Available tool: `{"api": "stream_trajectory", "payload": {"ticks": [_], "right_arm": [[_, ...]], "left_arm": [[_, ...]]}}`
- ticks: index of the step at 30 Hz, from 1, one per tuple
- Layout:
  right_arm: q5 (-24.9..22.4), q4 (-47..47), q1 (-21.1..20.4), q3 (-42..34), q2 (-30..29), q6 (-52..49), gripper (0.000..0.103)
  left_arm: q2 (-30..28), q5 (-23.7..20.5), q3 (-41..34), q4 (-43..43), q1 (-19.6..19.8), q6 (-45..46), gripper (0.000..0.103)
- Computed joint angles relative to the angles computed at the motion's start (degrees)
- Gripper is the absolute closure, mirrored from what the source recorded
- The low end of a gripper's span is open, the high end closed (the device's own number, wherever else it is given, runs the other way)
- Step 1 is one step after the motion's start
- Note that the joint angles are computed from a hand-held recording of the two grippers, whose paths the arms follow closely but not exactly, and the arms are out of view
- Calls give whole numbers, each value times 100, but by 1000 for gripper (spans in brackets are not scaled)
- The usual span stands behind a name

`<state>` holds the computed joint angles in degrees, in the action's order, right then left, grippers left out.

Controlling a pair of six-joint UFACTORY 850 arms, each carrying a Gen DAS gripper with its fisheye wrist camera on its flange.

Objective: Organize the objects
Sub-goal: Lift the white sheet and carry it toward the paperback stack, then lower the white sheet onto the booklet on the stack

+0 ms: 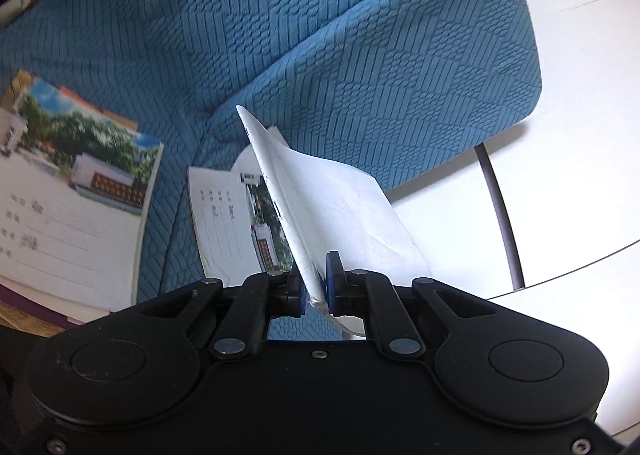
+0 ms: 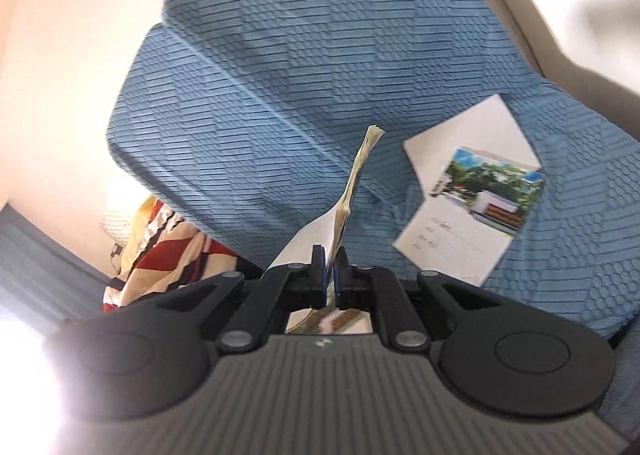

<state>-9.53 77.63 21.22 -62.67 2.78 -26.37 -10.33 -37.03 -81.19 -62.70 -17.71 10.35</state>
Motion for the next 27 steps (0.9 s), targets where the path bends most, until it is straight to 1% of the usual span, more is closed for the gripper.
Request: {"api": "stream_trajectory", "payload": {"ticks": [6,13,18,21,25,27], "right_arm": [[-48,-972,267,-518,-242,958,96],[13,-1479,637,-962,-576,1480,96],[17,-2898,880,-1253,-897,2903,96],[-16,-3462,986,-1406,-1074,3424,96],[-48,-4632,1137,-1552,-1280,4492,95],[5,-4795,1194,-1531,-1339,4702,95]], "left_arm": [[157,-148,-133,297,333,-172,94],[303,-289,-122,547,724,34,94],[336,-289,23,651,940,188,94],[345,-316,209,438,1092,372,94],[343,-352,448,274,1258,597,94],[333,-338,542,249,1307,760,94]]}}
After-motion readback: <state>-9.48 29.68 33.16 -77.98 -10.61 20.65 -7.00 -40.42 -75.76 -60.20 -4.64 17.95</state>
